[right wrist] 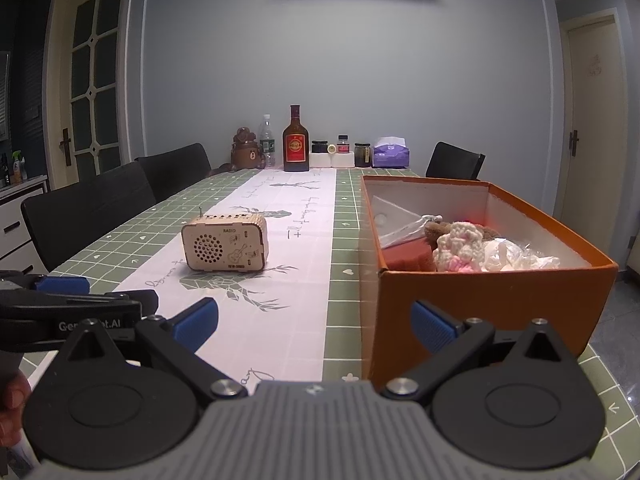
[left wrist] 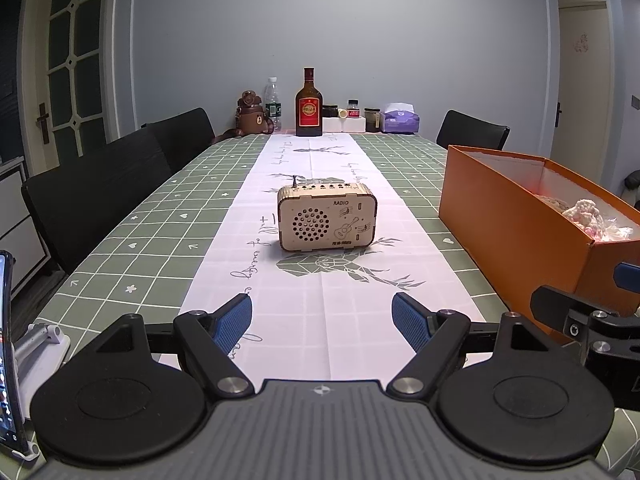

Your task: Organize soft objects

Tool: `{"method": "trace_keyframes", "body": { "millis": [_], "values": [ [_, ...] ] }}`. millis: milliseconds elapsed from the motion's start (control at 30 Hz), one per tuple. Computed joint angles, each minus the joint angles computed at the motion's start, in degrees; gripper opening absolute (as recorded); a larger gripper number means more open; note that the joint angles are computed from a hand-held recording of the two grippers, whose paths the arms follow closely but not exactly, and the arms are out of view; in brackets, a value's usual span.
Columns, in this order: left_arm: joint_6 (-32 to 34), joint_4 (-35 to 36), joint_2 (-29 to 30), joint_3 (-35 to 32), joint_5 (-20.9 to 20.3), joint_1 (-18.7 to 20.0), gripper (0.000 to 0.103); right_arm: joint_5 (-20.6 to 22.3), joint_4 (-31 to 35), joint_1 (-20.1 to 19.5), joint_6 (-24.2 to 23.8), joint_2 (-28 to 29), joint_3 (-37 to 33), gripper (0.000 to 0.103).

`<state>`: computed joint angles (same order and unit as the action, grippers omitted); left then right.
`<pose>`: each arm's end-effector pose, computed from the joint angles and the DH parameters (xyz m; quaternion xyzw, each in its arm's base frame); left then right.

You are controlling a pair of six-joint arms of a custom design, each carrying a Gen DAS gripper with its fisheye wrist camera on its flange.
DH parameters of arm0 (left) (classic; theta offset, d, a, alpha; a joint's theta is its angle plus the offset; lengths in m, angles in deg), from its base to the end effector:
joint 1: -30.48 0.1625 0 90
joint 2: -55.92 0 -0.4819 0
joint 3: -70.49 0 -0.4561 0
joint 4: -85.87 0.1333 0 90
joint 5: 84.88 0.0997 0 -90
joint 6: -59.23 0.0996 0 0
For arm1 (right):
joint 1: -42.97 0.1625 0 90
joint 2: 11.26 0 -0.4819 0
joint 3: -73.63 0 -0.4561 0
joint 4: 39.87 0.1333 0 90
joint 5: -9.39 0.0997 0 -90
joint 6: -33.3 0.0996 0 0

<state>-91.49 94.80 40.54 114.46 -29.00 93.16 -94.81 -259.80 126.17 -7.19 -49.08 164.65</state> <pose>-0.2311 -0.8596 -0.0572 0.2923 0.8165 -0.4181 0.2703 0.0168 -0.7782 0.1677 0.1520 -0.7669 0.5253 0.3358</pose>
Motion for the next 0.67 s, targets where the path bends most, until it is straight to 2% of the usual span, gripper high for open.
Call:
{"method": "trace_keyframes", "body": {
  "millis": [667],
  "values": [
    [-0.43,-0.44,-0.28,0.48,-0.47,-0.05,0.093,-0.25,1.41,0.05,0.17,0.18,-0.41,0.100]
  ]
}}
